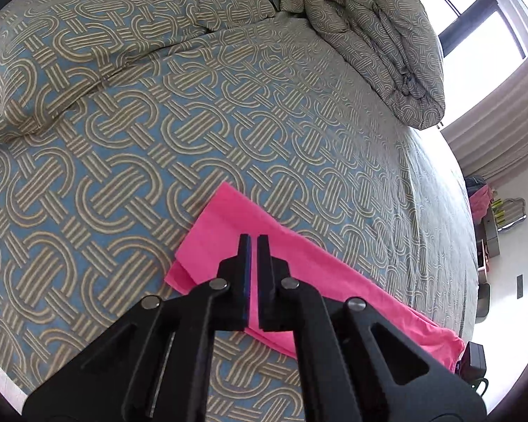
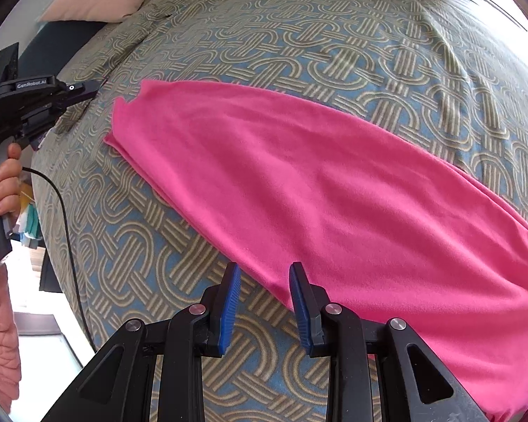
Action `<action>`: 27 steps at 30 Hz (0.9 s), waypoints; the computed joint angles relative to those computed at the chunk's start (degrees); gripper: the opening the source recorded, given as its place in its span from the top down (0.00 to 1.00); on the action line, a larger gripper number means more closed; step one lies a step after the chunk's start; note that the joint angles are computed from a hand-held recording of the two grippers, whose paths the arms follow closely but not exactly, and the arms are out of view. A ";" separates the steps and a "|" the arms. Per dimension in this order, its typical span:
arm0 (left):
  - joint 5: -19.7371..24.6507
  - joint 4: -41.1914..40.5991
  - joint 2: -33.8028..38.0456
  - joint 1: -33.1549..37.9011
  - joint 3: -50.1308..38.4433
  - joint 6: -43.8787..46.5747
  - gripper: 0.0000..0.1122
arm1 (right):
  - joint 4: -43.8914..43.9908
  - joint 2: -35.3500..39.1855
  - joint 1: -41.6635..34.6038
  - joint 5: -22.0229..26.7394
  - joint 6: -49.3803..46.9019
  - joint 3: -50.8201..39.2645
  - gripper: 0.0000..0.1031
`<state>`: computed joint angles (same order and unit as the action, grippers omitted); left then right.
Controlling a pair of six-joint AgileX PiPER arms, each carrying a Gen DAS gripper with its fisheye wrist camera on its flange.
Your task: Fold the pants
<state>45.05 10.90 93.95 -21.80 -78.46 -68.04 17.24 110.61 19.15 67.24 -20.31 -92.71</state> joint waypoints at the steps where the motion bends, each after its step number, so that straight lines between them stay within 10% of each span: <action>1: 0.04 0.07 -0.36 0.45 0.77 -0.62 0.98 | 0.15 0.07 -0.03 0.17 0.10 -0.20 0.72; 27: 1.16 -12.68 10.90 4.92 -5.79 10.82 0.98 | -1.52 -0.66 1.32 -0.60 1.63 0.92 0.71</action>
